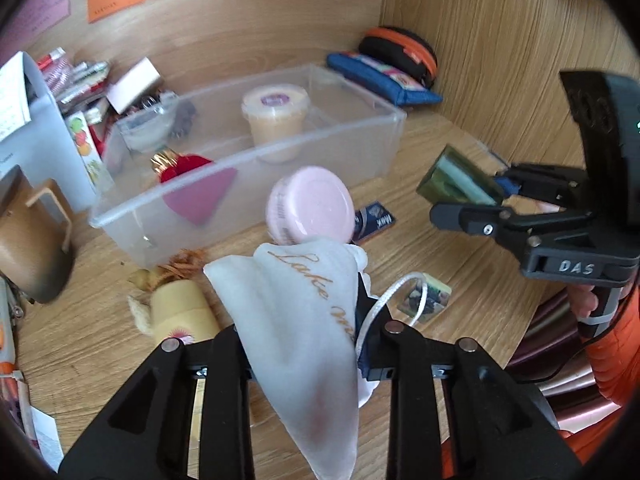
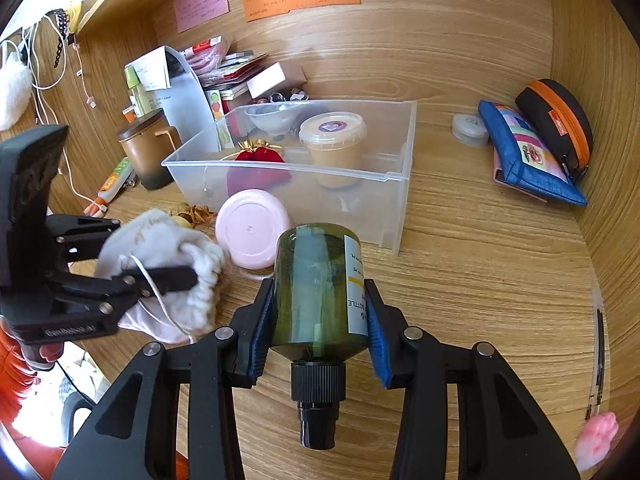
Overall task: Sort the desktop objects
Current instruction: 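Carry the green bottle and white pouch over the clear bin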
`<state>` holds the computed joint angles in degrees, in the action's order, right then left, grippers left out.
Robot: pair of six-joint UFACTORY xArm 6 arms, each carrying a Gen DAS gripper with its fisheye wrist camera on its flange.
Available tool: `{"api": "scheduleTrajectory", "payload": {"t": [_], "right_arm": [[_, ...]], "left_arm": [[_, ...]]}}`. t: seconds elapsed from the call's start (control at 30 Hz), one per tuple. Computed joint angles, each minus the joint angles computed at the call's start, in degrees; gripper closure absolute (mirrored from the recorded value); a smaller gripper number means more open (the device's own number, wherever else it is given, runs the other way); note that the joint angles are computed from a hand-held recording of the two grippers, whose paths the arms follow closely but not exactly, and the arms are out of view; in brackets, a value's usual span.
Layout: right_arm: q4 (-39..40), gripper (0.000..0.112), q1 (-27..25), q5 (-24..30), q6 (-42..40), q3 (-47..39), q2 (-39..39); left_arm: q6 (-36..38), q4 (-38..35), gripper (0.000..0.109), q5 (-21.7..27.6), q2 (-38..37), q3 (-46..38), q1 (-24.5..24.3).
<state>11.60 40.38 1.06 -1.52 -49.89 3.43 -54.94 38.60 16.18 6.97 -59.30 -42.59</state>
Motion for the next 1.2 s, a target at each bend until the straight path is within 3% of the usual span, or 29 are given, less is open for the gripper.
{"api": "scheduleTrajectory", "payload": {"t": [0.77, 1.07, 1.2], "right_arm": [[-13.74, 0.074, -0.66, 2.0, 10.94, -4.83, -0.94], [-16.78, 0.074, -0.16, 4.11, 11.95, -12.57, 2.72], [-13.22, 0.074, 0.22, 5.82, 8.09, -17.37, 5.6]], "left_arm": [[-17.02, 18.3, 0.081, -0.31, -13.37, 5.44, 6.1], [-15.83, 18.22, 0.081, -1.76, -13.2, 3.39, 9.64], [-14.38, 17.25, 0.081, -1.86, -11.89, 1.55, 10.7]]}}
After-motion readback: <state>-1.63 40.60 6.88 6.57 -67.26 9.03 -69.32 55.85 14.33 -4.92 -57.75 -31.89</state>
